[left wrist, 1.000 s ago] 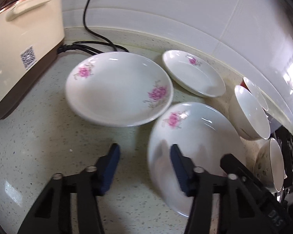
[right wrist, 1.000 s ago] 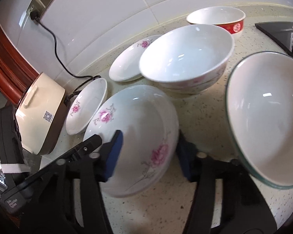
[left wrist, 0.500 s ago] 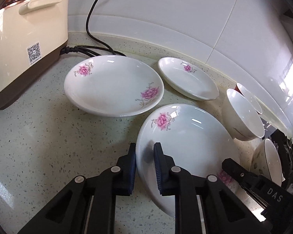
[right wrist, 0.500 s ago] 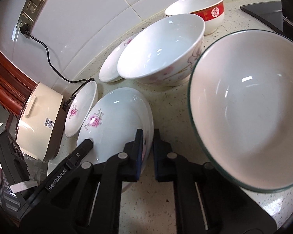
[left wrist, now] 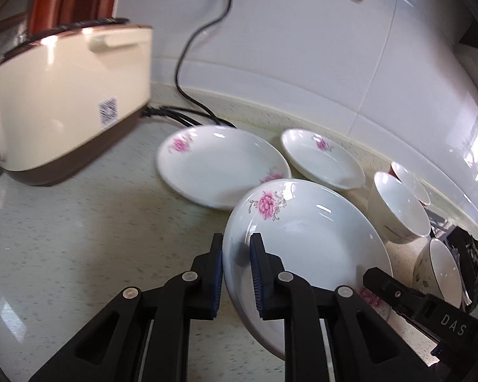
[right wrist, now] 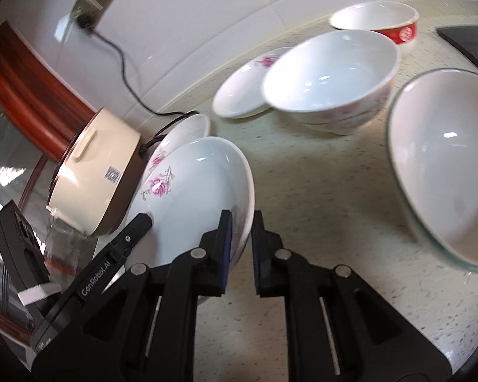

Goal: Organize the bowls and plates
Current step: 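Close the left gripper on the plate rim while the right gripper also grips it, then carry the plate toward the rice cooker and open both grippers to set it down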

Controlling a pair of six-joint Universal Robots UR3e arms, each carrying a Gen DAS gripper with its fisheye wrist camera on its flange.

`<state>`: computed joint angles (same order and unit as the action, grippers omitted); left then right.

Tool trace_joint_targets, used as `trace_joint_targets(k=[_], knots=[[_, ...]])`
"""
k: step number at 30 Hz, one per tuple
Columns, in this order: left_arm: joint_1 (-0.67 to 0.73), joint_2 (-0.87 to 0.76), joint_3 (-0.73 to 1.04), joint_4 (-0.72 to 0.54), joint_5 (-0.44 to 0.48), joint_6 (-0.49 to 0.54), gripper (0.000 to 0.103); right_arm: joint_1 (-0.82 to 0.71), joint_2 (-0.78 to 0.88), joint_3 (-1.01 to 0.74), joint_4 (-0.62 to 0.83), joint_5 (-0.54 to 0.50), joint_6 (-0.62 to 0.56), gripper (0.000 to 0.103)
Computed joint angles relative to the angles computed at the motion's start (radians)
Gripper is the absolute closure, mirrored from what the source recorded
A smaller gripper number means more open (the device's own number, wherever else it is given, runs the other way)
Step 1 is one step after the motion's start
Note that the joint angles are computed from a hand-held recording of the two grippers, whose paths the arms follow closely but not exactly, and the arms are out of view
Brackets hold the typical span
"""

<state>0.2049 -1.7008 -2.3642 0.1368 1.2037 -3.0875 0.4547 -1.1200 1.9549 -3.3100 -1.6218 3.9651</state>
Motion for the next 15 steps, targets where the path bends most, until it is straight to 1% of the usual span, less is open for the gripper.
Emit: trace_joint_targets(k=[5,10,15], knots=[[0.064,0.039,-0.045,0.01,-0.043,0.001,0.086,0.023,0.021,-0.038,-0.002,0.004,-0.042,0.087],[0.113,0.094,-0.121,0.054,-0.049,0.026,0.086,0.034,0.04,-0.067,0.0,0.033,-0.068,0.087],[0.2,0.17,-0.203,0.034,-0.096,0.061,0.086,0.055,0.062,-0.103,0.012,0.057,-0.103,0.087]])
